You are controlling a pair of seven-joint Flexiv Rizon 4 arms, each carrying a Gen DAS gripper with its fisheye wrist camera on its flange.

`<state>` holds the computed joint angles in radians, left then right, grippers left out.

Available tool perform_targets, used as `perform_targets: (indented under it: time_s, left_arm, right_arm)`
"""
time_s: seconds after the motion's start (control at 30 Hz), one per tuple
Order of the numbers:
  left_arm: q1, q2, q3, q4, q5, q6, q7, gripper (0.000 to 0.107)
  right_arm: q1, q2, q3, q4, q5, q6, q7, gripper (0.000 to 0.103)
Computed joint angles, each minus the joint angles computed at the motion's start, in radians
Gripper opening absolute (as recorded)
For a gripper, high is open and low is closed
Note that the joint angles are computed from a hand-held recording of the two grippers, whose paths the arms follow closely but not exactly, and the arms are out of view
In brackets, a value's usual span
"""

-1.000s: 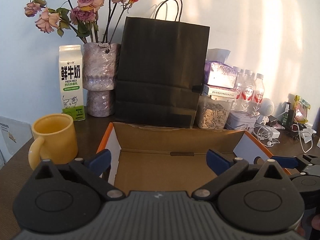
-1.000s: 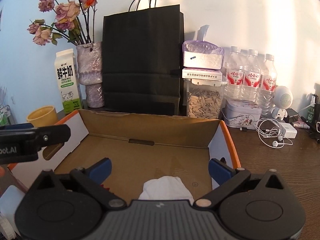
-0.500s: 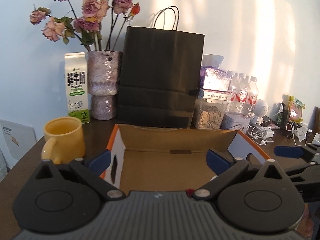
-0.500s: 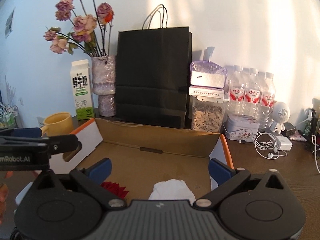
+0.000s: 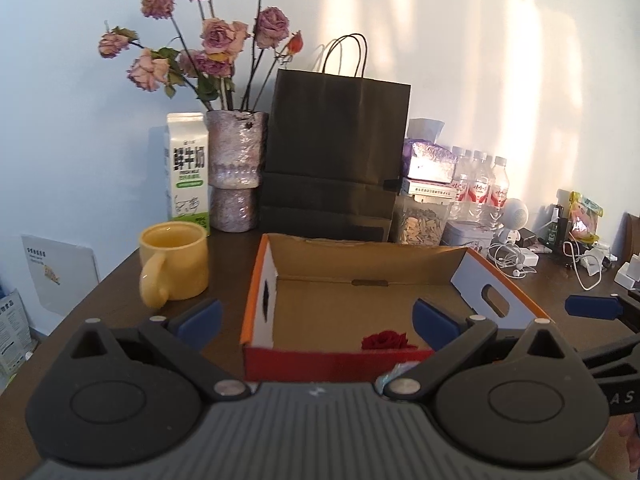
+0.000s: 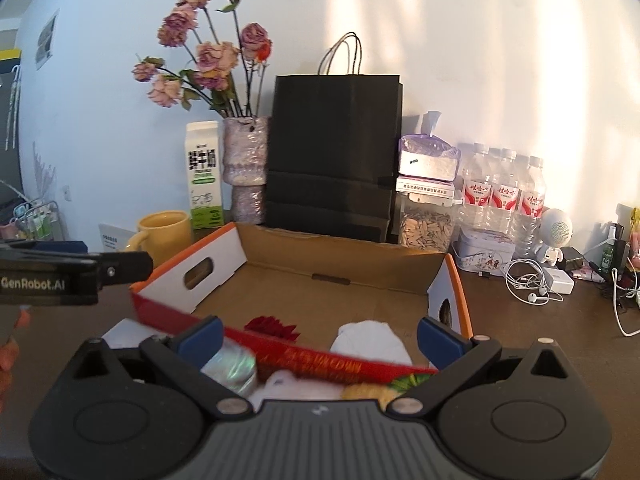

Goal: Organize objects
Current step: 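Withdraw both tools from the box back over the table, then close the right tool on the dark blue zippered case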

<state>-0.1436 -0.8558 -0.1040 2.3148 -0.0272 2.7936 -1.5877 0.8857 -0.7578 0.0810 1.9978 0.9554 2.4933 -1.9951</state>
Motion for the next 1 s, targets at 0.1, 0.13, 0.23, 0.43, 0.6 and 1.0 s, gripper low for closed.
perform_targets:
  time_s: [0.1,0.13,0.23,0.43,0.6,1.0]
  left_arm:
    - [0.009,0.001,0.010,0.043,0.018,0.044,-0.012,0.103]
    - [0.011,-0.001,0.014,0.060,0.022,0.064,-0.015,0.103]
    - [0.018,-0.013,0.025,0.098,0.041,0.122,-0.018,0.103]
    - [0.034,-0.050,0.040,0.167,0.073,0.239,-0.017,0.103]
    - [0.047,-0.095,0.047,0.206,0.096,0.313,-0.005,0.103]
    - [0.100,-0.205,0.057,0.235,0.112,0.354,0.023,0.103]
  right_arm:
    - [0.013,0.004,0.022,0.032,0.006,0.029,0.009,0.103]
    - [0.015,0.005,0.030,0.044,0.006,0.039,0.015,0.103]
    - [0.030,0.003,0.052,0.072,0.016,0.067,0.027,0.103]
    - [0.060,-0.010,0.091,0.117,0.029,0.115,0.054,0.103]
    - [0.073,-0.032,0.116,0.143,0.033,0.140,0.095,0.103]
    - [0.088,-0.112,0.135,0.188,0.012,0.151,0.213,0.103]
